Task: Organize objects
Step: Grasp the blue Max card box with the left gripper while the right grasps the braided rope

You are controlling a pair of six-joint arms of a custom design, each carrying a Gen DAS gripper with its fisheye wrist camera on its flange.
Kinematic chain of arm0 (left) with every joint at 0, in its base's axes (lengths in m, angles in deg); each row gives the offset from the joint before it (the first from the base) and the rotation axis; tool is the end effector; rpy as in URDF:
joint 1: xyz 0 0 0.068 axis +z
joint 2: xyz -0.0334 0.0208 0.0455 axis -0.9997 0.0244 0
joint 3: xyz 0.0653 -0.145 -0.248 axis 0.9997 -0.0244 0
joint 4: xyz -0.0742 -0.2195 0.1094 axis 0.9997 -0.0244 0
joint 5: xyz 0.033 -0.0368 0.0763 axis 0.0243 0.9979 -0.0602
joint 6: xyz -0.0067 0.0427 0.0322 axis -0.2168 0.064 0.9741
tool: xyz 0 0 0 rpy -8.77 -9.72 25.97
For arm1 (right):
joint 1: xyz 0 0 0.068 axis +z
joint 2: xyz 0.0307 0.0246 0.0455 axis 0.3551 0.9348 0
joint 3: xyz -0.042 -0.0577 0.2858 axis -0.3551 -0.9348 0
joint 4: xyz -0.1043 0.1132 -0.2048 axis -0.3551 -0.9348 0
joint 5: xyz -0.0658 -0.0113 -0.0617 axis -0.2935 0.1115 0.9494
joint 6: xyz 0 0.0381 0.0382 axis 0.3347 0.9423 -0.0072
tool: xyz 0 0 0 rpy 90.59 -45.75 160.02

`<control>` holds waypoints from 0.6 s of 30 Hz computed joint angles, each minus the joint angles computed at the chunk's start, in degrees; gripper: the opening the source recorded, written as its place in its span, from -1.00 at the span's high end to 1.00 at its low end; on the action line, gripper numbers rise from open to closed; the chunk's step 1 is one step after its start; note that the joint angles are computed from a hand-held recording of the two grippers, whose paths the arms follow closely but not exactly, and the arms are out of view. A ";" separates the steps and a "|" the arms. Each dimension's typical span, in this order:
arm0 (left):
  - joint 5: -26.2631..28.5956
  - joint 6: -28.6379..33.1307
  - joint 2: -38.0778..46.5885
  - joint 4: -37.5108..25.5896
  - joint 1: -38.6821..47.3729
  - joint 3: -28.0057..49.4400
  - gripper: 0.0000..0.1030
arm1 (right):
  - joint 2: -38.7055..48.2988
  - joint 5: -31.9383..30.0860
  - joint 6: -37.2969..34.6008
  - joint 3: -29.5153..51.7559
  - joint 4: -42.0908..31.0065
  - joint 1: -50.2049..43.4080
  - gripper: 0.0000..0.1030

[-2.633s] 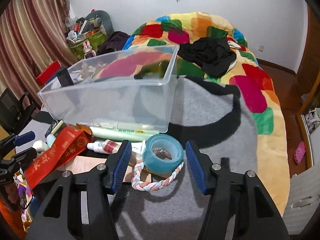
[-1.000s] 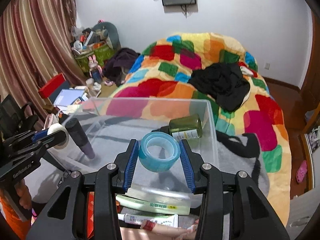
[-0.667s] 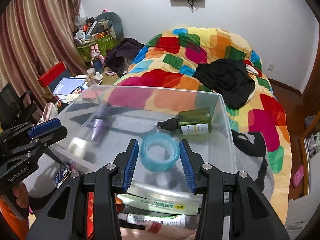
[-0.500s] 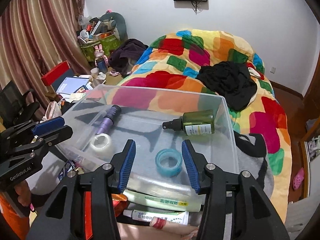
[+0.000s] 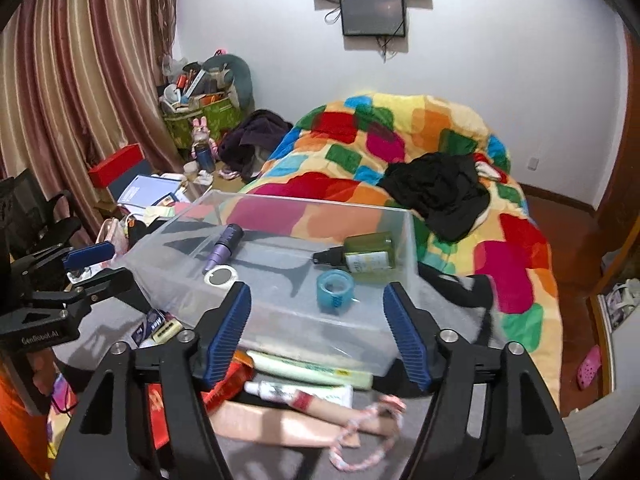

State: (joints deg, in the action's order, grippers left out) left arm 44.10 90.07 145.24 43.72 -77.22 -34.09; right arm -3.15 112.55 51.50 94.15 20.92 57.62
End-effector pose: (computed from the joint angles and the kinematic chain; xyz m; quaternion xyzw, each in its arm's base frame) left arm 0.2852 0.0385 0.2134 0.2112 0.8817 -0.1319 0.4007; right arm 0.2356 0.1582 0.2140 -0.0071 0.9025 0.0376 0.4289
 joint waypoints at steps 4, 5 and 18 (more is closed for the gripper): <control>-0.26 1.81 0.79 -1.00 1.75 -0.77 -0.31 | -3.99 3.45 1.69 -3.55 -1.63 1.12 -0.44; -0.48 2.23 1.14 -1.18 2.14 -0.94 -0.31 | -4.68 4.15 2.24 -4.35 -2.00 1.46 -0.49; -4.00 5.56 9.44 -1.14 4.57 -2.27 -0.31 | -1.31 -4.49 9.89 -15.40 3.38 -3.18 -0.52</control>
State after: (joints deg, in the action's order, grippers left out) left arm 40.10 95.64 154.68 42.57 -72.65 -36.36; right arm -4.46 108.06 61.39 78.76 24.30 54.44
